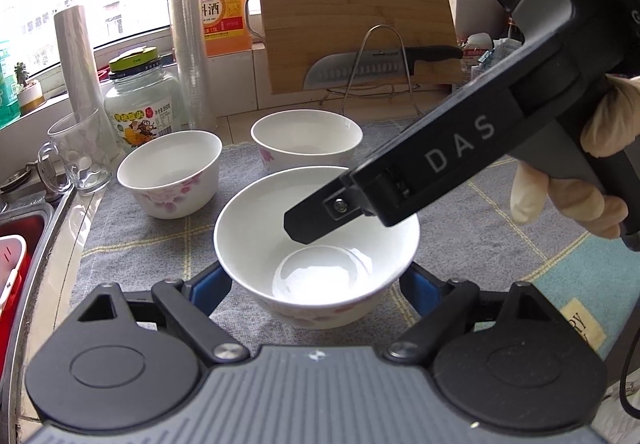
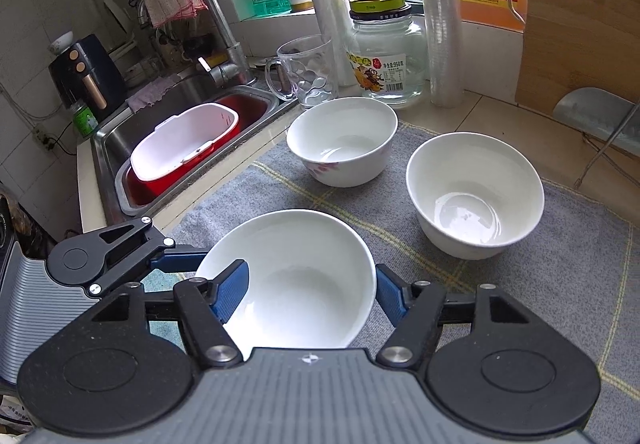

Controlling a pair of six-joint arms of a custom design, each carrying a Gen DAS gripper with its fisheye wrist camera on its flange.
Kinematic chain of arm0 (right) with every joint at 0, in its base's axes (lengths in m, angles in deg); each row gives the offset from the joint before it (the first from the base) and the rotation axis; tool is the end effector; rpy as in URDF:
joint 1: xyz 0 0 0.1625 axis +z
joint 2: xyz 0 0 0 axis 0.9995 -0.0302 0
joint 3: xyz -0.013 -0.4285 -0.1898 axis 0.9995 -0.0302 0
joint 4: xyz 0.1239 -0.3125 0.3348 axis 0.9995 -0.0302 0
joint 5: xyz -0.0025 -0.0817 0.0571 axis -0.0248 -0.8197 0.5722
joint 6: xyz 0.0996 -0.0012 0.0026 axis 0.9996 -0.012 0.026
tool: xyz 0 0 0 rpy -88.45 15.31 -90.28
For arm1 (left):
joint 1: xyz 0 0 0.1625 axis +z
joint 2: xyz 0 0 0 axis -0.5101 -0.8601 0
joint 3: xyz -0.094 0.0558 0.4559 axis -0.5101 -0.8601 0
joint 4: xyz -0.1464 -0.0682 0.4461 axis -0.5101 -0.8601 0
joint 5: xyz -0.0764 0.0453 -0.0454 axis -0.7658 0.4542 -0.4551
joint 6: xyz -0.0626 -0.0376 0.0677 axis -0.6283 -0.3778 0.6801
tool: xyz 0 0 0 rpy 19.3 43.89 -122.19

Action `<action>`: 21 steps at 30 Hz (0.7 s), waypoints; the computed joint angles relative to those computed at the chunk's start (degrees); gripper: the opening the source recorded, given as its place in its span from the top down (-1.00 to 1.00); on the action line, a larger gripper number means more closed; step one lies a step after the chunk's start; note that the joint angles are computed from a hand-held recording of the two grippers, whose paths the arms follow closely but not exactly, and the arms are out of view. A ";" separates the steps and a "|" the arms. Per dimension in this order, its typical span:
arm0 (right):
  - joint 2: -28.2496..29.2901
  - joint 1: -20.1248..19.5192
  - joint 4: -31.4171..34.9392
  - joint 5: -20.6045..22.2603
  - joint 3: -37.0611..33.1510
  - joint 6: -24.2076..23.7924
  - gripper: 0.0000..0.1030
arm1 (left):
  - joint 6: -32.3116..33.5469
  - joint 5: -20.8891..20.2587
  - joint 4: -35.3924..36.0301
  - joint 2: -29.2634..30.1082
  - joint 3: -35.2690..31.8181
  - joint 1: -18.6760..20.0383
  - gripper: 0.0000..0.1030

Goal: Organize plates and bowls
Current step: 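Lift and carry the bowl with the right tool toward the plate stack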

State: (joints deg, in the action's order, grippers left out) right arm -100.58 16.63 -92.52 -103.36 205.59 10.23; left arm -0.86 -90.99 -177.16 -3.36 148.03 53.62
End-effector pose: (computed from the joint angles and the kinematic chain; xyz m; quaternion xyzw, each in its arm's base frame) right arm 0.2331 -0.4354 0.1818 0.3509 -0.9109 0.1792 0.1224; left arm -0.2610 -0.3366 0.1515 0.3431 0.8426 -0.3162 0.2689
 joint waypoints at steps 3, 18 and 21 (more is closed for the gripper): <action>-1.73 -0.13 -0.53 -0.83 1.38 0.36 -0.42 | 0.90 -1.19 -0.44 0.56 -0.27 -0.52 -0.75; -11.59 -2.64 -2.59 -3.97 7.48 4.12 -0.42 | 10.37 -9.38 -8.82 7.45 -2.98 -0.43 -0.75; -13.14 -3.14 -3.11 -4.94 8.39 4.49 -0.42 | 11.88 -10.99 -10.17 8.79 -3.56 -0.13 -0.75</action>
State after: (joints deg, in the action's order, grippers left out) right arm -113.72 13.49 -95.63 -108.30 213.97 14.72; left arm 11.02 -101.99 -187.33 5.42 144.47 53.49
